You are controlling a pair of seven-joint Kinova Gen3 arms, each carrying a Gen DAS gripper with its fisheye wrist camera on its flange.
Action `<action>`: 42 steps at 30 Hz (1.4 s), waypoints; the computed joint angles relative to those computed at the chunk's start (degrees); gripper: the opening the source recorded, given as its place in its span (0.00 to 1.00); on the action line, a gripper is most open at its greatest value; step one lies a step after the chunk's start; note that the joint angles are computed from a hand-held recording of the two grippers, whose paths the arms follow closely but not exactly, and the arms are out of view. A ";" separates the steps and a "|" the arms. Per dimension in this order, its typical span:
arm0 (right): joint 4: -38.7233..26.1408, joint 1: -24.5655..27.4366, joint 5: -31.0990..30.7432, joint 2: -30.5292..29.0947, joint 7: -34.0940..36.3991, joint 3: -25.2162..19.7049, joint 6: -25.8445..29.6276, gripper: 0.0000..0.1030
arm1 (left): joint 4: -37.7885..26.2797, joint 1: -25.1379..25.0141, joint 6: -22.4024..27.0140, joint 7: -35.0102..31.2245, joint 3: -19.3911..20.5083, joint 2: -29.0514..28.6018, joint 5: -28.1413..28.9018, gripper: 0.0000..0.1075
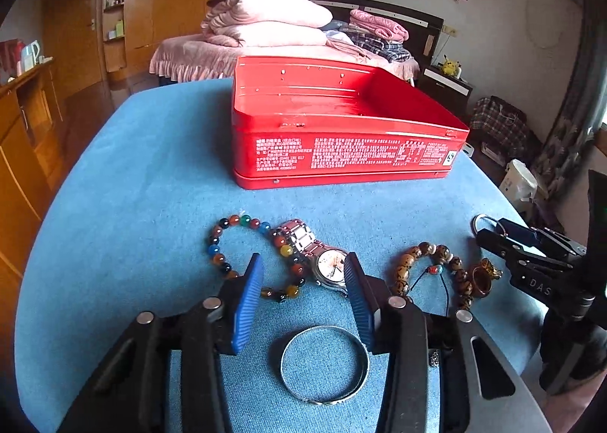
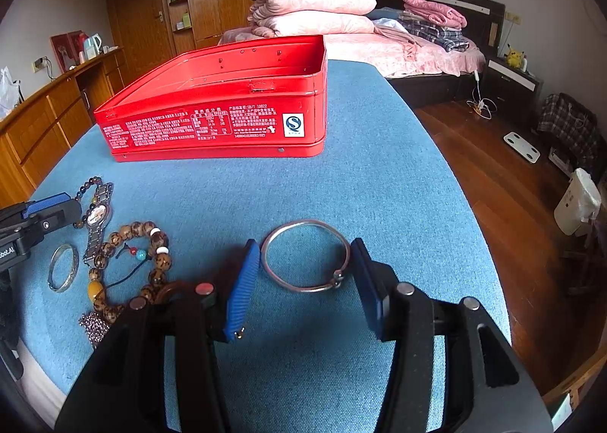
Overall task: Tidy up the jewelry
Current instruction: 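Close the right tool on the bangle while the left tool approaches the multicolour bead bracelet, then carry bangle into red tin with right tool while left tool grasps multicolour bracelet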
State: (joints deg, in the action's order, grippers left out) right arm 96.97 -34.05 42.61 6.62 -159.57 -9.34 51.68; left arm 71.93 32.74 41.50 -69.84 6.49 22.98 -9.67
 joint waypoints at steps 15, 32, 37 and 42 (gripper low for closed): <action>0.52 0.49 -0.38 -0.47 0.16 -0.11 -1.03 0.48 | 0.05 -3.25 2.29 -0.71 -0.55 0.53 4.37 0.18; -0.30 0.31 0.22 0.14 0.40 0.06 0.28 0.49 | -0.55 1.90 2.82 3.71 -2.31 1.24 -4.64 0.18; -0.35 0.22 0.31 0.24 0.61 0.26 0.39 0.46 | 0.66 -0.44 1.22 2.64 -0.70 0.55 -1.74 0.07; 1.74 1.87 -1.32 -1.76 0.28 0.48 -4.05 0.46 | 3.29 -3.40 -1.80 0.25 1.04 -1.20 3.01 0.07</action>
